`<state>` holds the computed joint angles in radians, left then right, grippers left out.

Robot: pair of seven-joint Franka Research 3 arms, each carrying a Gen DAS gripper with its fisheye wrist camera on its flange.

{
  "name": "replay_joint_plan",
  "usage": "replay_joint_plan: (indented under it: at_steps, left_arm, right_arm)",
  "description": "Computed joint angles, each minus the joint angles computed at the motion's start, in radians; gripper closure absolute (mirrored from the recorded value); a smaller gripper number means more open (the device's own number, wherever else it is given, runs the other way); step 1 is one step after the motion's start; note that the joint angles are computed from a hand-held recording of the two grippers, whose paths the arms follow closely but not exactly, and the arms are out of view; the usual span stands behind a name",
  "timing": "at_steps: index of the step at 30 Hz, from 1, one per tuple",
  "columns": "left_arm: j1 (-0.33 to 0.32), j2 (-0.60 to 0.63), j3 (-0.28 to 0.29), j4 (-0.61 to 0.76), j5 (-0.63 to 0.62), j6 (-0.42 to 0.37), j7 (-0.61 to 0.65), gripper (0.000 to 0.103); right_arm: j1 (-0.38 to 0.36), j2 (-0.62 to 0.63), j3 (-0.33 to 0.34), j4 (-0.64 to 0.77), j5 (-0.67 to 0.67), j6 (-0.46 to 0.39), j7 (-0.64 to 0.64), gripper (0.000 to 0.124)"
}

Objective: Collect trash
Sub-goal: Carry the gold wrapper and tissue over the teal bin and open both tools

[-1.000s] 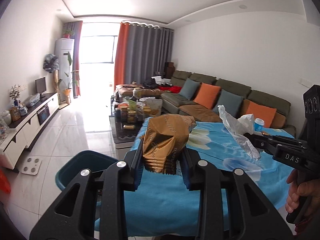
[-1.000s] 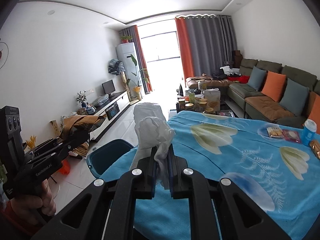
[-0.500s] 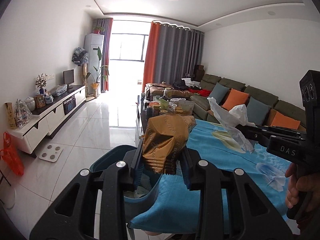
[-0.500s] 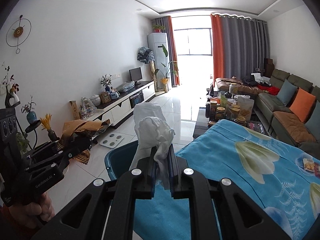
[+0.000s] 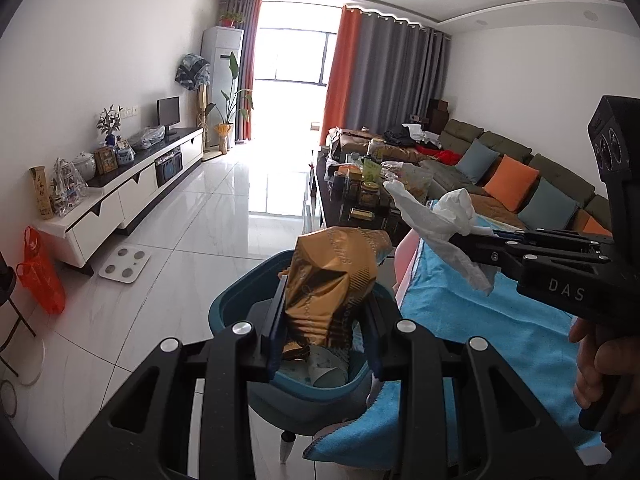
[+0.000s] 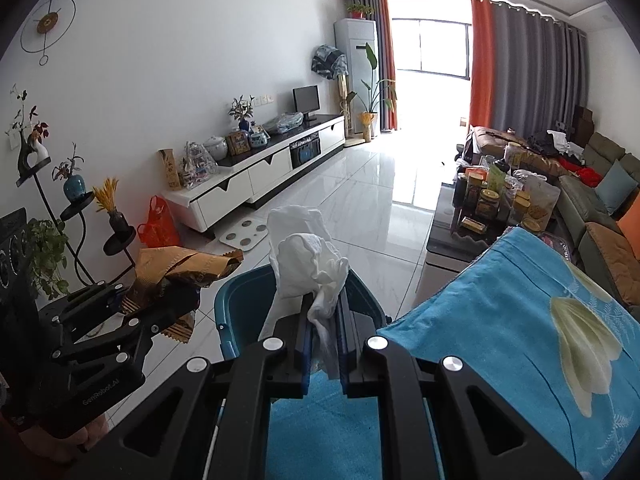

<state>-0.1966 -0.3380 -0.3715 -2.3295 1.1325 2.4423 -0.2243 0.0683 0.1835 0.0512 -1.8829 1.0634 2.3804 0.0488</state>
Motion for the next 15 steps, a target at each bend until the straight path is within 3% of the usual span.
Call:
replay_joint_plan:
  at_steps: [3,8,15]
  left_arm:
    - [0.018,0.116,0.011,0.09,0.027,-0.002,0.0,0.071]
    - [-0.008,0.24,0.048,0.187,0.029,-0.012,0.008,0.071]
    - [-0.03,0.383,0.133,0.283,0.004,0.048,0.05,0.071]
  right_arm:
    - [0.016,0.044,0.006,0.04,-0.052,0.009,0.043,0.115]
    - [0.029,0.123,0.022,0.114,-0.153,0.011,0.125,0.115]
    - [0.035,0.2,0.045,0.191,-0.265,0.003,0.221,0.114]
